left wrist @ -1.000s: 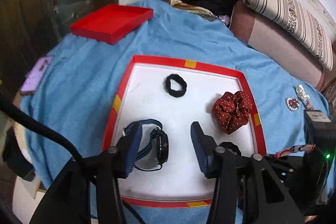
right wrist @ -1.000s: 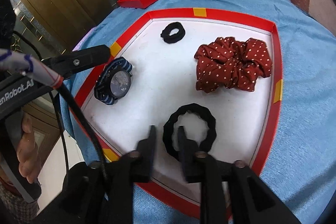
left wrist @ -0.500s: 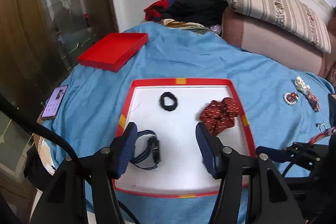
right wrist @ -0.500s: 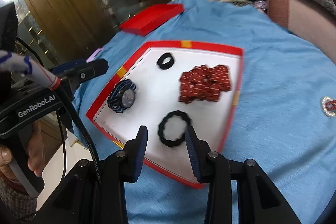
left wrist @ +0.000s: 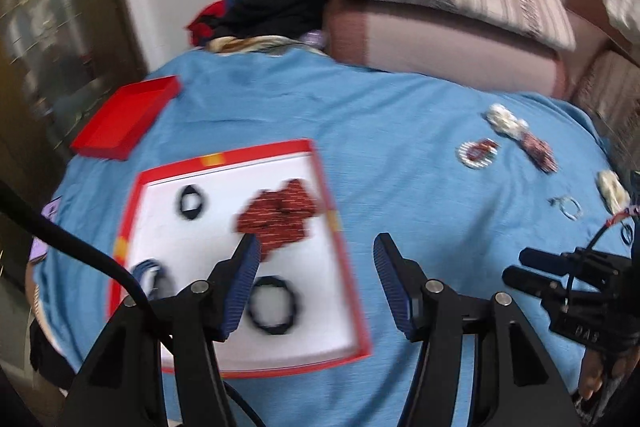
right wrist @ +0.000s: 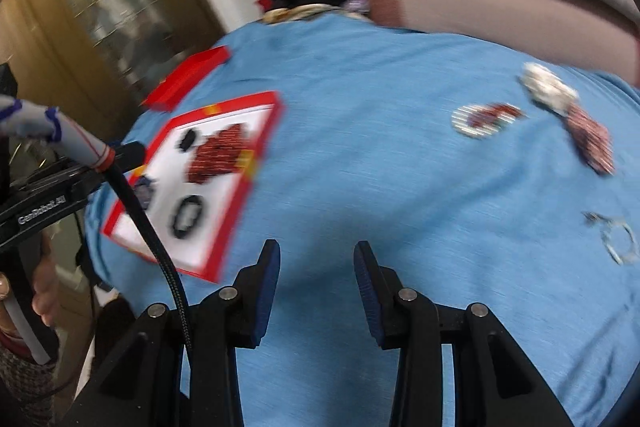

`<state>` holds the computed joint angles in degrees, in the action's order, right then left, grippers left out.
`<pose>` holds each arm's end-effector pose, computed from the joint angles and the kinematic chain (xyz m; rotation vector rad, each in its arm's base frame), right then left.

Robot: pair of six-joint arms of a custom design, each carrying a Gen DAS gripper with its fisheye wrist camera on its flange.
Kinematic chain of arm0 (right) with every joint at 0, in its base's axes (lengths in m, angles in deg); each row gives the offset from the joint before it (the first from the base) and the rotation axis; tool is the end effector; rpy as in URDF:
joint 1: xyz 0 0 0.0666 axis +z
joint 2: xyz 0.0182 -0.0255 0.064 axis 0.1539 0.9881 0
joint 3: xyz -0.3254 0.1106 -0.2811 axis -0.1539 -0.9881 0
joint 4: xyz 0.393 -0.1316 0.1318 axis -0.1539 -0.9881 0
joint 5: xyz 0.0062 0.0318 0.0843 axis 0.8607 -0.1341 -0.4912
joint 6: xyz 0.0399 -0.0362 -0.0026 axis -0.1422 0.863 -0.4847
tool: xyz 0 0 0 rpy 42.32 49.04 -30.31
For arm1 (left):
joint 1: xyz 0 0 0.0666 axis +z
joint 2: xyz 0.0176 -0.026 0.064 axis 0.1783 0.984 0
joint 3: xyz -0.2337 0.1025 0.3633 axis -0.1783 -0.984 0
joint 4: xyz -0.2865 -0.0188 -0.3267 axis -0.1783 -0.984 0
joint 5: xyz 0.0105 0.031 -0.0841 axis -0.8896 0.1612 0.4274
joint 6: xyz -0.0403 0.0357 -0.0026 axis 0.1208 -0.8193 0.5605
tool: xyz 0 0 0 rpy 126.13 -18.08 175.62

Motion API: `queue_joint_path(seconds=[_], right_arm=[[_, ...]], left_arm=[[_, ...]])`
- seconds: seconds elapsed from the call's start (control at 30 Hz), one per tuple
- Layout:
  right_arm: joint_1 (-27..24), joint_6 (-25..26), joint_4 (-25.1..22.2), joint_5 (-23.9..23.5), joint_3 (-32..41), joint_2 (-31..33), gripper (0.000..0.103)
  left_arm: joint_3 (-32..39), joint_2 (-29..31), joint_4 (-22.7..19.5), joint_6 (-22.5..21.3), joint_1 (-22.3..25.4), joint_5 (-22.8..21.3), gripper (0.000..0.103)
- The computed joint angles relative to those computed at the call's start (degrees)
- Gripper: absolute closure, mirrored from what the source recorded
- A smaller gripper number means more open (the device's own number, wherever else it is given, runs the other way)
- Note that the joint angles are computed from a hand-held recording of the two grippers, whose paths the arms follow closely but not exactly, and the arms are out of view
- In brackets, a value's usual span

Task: Organize jewelry
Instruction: 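Move both open tools back over the remaining jewelry, then grasp the pearl bracelet with the left tool while the right tool grasps the checked scrunchie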

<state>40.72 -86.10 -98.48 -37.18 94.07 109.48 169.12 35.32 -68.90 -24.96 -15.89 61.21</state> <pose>0.3146 0.1815 0.4755 0.7393 2.3408 0.3029 0.4706 -0.2382 0.5114 0.9491 2.2635 -0.2825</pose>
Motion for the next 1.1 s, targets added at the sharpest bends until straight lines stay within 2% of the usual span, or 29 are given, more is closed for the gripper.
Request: queue_joint_path(seconds=[0.23, 0.33, 0.53, 0.7, 0.8, 0.87, 1.03, 1.1], right_arm=[[-3.9, -7.4, -7.4, 2.1, -8.3, -11.0, 0.061], [-6.5, -8.4, -9.1, 2.2, -10.3, -14.3, 0.061], [-12.9, -5.8, -8.7, 1.1, -13.1, -18.6, 0.061], [-18.0, -2.5, -7.0, 0.0, -14.6, -20.8, 0.061], [-22.7, 0.3, -5.6, -1.6, -15.0, -21.5, 0.061], [-26.1, 2.6, -4.9, -2.7, -15.0, -21.2, 0.061], [-33.1, 6.6, -2.8, -6.1, -15.3, -20.8, 0.061], [-34.2, 7.4, -2.5, -6.6, -15.3, -20.6, 0.061]], left_arm=[[0.8, 2.7, -0.8, 0.7, -6.9, 0.2, 0.045], [3.1, 5.6, -1.7, 1.5, -9.2, 2.1, 0.045], [10.8, 14.7, -4.7, 2.3, -13.5, 4.0, 0.045], [19.0, 22.9, -7.9, 7.3, -15.0, 5.9, 0.047], [23.3, 26.7, -9.6, 8.2, -15.7, 7.9, 0.048], [26.3, 29.3, -11.2, 8.1, -16.3, 8.6, 0.051], [32.0, 34.6, -15.8, 9.2, -16.6, 11.7, 0.081], [32.4, 35.3, -15.3, 9.9, -16.4, 13.0, 0.082]])
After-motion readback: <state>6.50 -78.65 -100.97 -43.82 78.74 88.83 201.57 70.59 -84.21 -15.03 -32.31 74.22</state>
